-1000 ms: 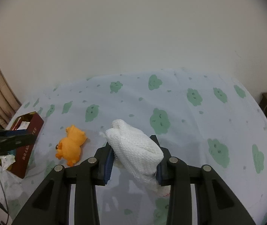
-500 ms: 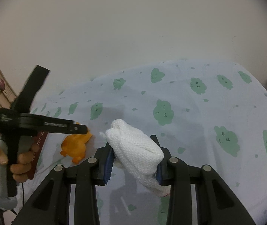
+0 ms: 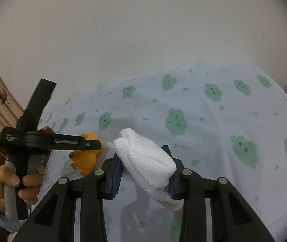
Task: Organize soft objects
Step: 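Carry the orange toy into the tin and open the left gripper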
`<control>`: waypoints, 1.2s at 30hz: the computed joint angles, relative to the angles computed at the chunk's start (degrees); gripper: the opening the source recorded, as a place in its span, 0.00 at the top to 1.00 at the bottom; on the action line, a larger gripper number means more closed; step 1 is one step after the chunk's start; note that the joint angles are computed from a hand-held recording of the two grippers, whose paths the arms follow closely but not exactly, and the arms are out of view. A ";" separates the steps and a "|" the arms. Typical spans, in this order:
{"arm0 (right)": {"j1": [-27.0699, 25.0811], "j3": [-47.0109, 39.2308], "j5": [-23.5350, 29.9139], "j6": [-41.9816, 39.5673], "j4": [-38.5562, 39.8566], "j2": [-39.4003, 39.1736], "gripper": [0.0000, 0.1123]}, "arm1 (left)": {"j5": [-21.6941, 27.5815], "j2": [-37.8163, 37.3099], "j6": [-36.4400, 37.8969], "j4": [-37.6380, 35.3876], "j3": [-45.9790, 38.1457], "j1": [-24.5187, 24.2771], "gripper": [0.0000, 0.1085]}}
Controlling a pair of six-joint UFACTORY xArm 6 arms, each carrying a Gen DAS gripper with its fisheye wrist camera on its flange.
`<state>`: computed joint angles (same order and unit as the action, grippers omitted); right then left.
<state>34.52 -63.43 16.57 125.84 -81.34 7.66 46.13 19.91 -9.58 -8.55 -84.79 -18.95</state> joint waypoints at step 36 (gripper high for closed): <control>1.32 -0.35 1.79 -1.47 0.88 0.28 0.70 | -4.65 -25.78 -3.48 13.60 17.09 16.35 0.69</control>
